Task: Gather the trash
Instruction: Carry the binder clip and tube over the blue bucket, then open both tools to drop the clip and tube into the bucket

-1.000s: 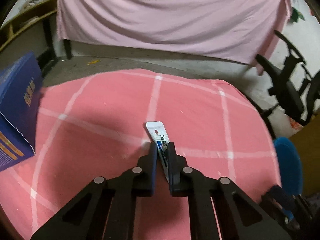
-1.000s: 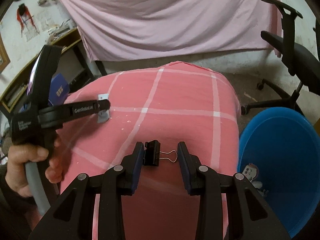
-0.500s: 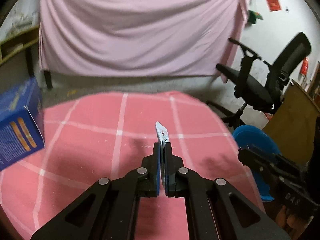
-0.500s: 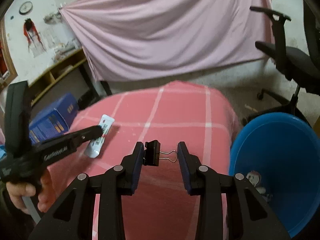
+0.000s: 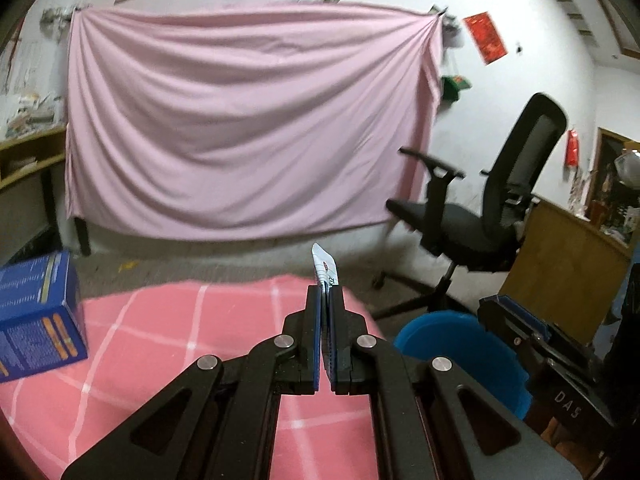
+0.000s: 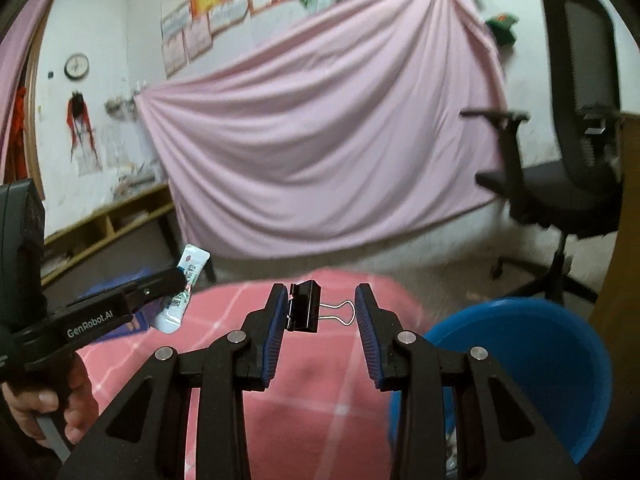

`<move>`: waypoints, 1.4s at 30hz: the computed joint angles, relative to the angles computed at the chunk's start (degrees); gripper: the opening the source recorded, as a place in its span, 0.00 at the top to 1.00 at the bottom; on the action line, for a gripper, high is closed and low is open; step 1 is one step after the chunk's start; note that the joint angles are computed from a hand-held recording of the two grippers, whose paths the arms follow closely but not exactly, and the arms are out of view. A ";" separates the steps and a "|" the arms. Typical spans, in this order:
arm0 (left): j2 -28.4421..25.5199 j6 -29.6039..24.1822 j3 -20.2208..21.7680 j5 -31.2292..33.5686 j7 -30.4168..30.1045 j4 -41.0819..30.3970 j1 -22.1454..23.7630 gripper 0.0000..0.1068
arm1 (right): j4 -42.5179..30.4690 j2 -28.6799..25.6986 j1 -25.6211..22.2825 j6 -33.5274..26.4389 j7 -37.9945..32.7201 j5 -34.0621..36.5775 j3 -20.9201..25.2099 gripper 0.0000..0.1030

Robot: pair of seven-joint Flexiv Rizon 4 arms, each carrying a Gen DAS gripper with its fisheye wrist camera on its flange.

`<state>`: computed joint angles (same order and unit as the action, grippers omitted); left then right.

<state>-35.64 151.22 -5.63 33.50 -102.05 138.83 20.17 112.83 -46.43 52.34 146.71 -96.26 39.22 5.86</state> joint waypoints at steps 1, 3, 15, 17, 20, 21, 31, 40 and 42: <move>0.27 0.51 -0.16 0.10 0.10 -0.26 -0.17 0.99 | 0.41 -0.07 0.23 2.14 -0.10 0.35 -0.12 0.69; 0.24 3.74 0.32 -1.42 1.38 0.47 -2.43 0.99 | 0.96 -0.25 0.18 5.89 -0.30 0.74 0.04 0.69; -3.42 12.85 -0.89 -6.60 7.92 -1.61 -14.41 0.99 | 4.29 -1.22 -3.87 23.14 -0.34 2.58 3.74 0.69; -3.77 11.93 -1.54 -6.74 8.49 -2.40 -15.73 0.99 | 5.06 -1.28 -5.32 23.65 1.10 2.67 4.27 0.69; -4.34 9.77 -2.68 -7.17 8.70 -3.64 -17.39 0.99 | 6.27 -1.50 -6.98 24.00 3.36 2.85 4.76 0.69; -4.63 8.63 -3.19 -7.42 8.61 -4.30 -17.95 0.99 | 6.77 -1.60 -7.60 23.99 4.26 2.84 4.82 0.69; -5.58 -3.47 -6.62 -6.73 6.27 -8.39 -18.49 0.99 | 10.48 -2.15 -11.22 19.25 11.18 2.30 4.10 0.68; -6.00 -14.97 -12.72 -0.71 1.79 -10.38 -11.31 0.98 | 12.26 -1.73 -11.85 13.76 14.98 0.65 2.78 0.68; -5.88 -18.08 -14.79 0.53 0.73 -10.89 -9.01 0.98 | 12.66 -1.76 -12.13 13.05 16.24 -0.20 2.53 0.68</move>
<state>-41.53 133.14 -20.42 34.02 -101.32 127.95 11.16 125.49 -48.19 40.21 159.76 -80.03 39.02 8.39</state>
